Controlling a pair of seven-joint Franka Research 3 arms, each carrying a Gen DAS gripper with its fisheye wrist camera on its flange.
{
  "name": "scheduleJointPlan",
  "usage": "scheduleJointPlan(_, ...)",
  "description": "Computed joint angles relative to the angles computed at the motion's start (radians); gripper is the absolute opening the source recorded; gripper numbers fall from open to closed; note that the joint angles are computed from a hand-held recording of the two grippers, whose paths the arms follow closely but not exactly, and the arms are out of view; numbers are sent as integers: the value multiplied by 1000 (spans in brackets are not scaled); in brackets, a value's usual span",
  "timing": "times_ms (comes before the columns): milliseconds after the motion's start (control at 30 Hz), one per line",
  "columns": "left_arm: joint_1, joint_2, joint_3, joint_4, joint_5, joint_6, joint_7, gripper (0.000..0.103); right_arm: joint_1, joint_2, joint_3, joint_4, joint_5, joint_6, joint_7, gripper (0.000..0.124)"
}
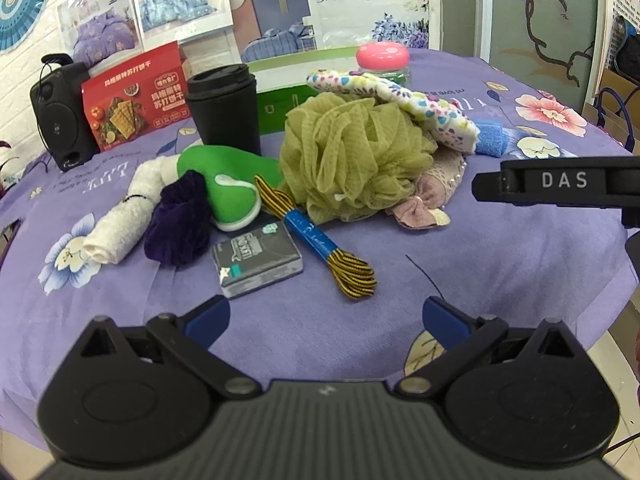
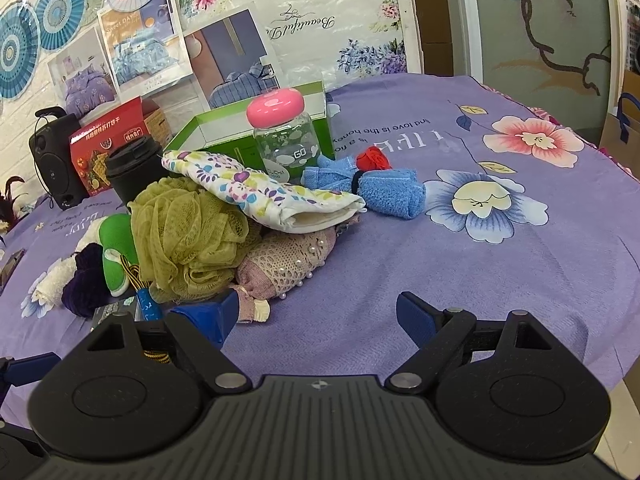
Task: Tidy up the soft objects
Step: 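Grasp the white fluffy sock with the left tool while the right tool grasps the red ball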
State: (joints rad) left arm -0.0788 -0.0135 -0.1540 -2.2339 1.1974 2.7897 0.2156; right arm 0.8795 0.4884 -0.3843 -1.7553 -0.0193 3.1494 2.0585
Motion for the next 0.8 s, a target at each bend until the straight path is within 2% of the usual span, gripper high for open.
scheduleJointPlan(100,3,-2,4,11,-24,-33,44,102,-46,11,49,33,11,-12,-22,73)
scheduleJointPlan(167,16,-27,12,2,19,-53,22,102,-61,14,63,48,11,-12,-30,73)
scheduleJointPlan(267,67,-73,42,-24,38,-44,40,102,-95,14,95,59,11,-6,-68,73)
scheduleJointPlan(367,130,-89,77,-16,-69,-71,137,102,-89,18,76,62,9,3,-80,73)
scheduleJointPlan(433,171,-78,90,11,-79,-87,169,102,-97,20,80,65,19,11,-92,73)
scheduleJointPlan(500,198,-45,96,52,-70,-104,198,102,-134,22,117,74,39,10,-116,73)
scheduleJointPlan(533,208,-23,103,71,-81,-87,225,102,-157,22,141,81,51,3,-131,73)
scheduleJointPlan(633,220,61,117,144,-183,-58,348,102,-206,28,194,104,72,-34,-161,73)
scheduleJointPlan(733,220,152,125,218,-295,-32,488,102,-190,32,167,112,57,-58,-149,73)
scheduleJointPlan(800,232,200,124,249,-415,15,599,102,-172,34,139,117,35,-81,-126,73)
